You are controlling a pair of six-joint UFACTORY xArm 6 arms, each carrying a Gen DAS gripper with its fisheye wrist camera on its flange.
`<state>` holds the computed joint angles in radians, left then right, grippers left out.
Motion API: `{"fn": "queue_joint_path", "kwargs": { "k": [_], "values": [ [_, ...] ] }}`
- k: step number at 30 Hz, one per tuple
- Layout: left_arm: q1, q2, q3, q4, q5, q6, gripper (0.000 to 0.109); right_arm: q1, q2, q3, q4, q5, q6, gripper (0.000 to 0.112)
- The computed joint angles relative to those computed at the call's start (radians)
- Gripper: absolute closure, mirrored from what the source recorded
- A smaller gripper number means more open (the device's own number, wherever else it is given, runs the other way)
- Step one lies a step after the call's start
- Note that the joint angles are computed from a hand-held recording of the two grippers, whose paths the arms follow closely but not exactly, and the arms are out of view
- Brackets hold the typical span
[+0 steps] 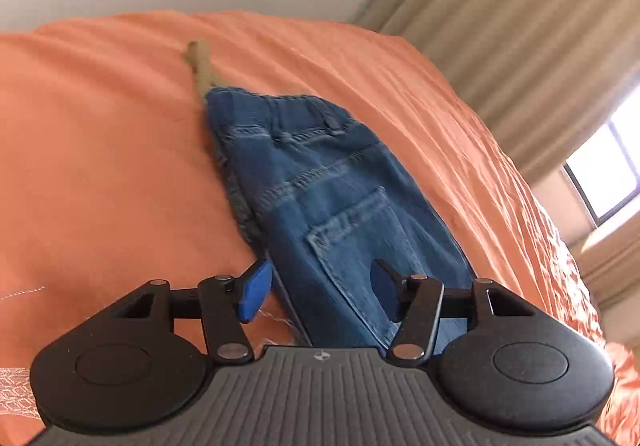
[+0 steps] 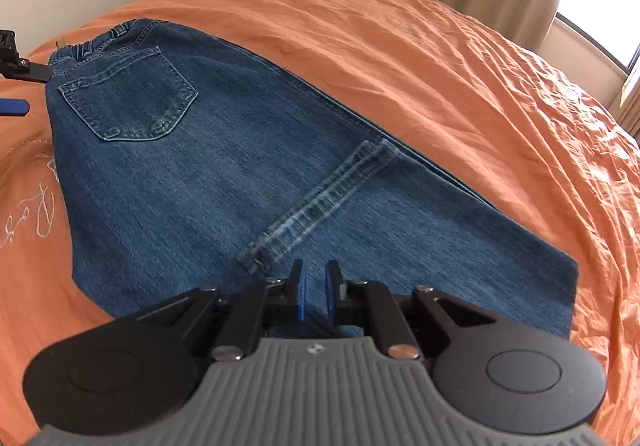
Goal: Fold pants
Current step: 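Grasp the jeans waistband with the left gripper and lift it up, then carry the waistband over the folded legs with the left gripper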
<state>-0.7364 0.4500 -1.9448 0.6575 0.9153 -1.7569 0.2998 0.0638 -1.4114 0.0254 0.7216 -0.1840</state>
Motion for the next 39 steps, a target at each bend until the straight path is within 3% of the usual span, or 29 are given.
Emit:
{"fn": "queue_joint_path", "kwargs": {
  "k": [7,10,14,17,21,24,28,31,35,39],
  "values": [
    [0.057,-0.040,0.100,0.006,-0.037,-0.152,0.042,0.016,0.167,-0.214,0.010,0.112,-0.010,0.107],
    [0.096,-0.076,0.198,0.013,-0.155,-0.249,0.041,0.020,0.222,-0.280,0.033,0.187,-0.025,0.107],
    [0.141,-0.109,0.324,0.035,-0.339,-0.456,0.039,0.029,0.242,-0.292,0.008,0.197,-0.035,0.107],
    [0.150,-0.110,0.347,0.135,-0.373,-0.610,0.038,0.036,0.258,-0.313,-0.003,0.212,-0.041,0.107],
    [0.168,-0.103,0.373,0.212,-0.432,-0.721,0.038,0.033,0.270,-0.329,0.015,0.225,-0.052,0.106],
    [0.189,-0.105,0.412,0.361,-0.498,-0.954,0.039,0.026,0.288,-0.352,0.040,0.238,-0.057,0.106],
    [0.206,-0.106,0.425,0.481,-0.516,-1.088,0.048,0.019,0.292,-0.360,0.059,0.245,-0.082,0.106],
    [0.209,-0.122,0.446,0.586,-0.500,-1.216,0.069,0.012,0.291,-0.356,0.080,0.242,-0.093,0.106],
    [0.182,-0.124,0.422,0.604,-0.434,-1.171,0.085,-0.007,0.291,-0.350,0.139,0.241,-0.097,0.106],
    [0.122,-0.096,0.320,0.602,-0.313,-0.966,0.088,-0.030,0.301,-0.355,0.198,0.249,-0.077,0.107]
  ]
}}
